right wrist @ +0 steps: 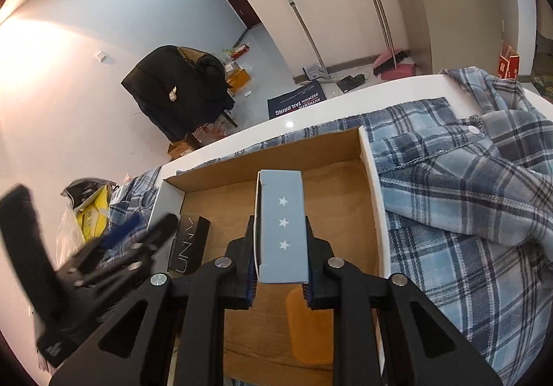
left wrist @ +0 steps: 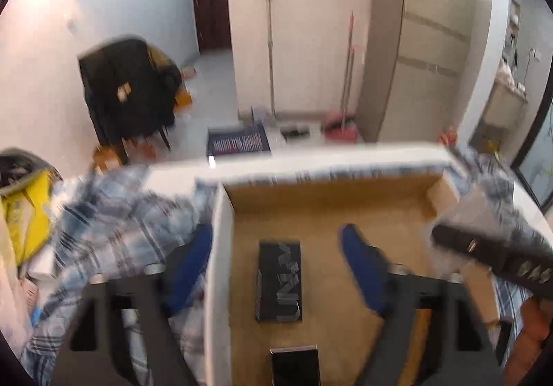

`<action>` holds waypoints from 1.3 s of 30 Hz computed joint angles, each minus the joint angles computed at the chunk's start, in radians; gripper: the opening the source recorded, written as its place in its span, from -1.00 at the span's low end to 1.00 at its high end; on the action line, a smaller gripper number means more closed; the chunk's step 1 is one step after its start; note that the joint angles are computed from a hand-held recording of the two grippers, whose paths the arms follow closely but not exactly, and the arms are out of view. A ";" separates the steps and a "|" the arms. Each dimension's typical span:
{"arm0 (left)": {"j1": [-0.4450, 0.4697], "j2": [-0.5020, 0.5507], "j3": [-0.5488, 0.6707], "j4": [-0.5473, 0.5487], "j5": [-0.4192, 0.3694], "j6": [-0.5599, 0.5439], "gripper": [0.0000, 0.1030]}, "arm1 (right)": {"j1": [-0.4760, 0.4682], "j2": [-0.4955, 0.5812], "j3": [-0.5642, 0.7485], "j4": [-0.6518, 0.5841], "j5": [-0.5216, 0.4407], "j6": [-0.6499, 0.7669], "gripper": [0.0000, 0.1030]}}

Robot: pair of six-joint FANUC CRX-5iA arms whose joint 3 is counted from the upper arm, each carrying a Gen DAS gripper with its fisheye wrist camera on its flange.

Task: Organize rigid objects
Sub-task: 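Carry both boxes into the cardboard box and open both grippers, then withdraw both tools from the cardboard box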

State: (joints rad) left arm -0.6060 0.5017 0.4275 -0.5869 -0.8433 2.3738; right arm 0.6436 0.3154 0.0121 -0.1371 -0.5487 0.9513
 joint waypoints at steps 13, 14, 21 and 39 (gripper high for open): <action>-0.012 -0.079 -0.063 -0.090 0.089 0.125 0.65 | 0.040 0.050 0.039 0.092 -0.073 0.013 -0.61; 0.003 -0.080 -0.073 -0.040 0.111 0.077 0.65 | 0.034 0.050 0.046 0.061 -0.076 0.047 -0.54; -0.038 -0.087 -0.056 -0.128 0.079 0.128 0.65 | 0.071 -0.014 -0.079 0.356 0.015 -0.183 0.09; -0.412 -0.349 -0.160 -0.811 -0.126 0.644 0.68 | 0.076 -0.400 -0.458 1.268 0.124 -0.948 0.16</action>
State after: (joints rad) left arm -1.0180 0.1526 0.2670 -1.3982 -0.9696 3.0177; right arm 0.7192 -0.0850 -0.4454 1.1308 -0.4244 0.0030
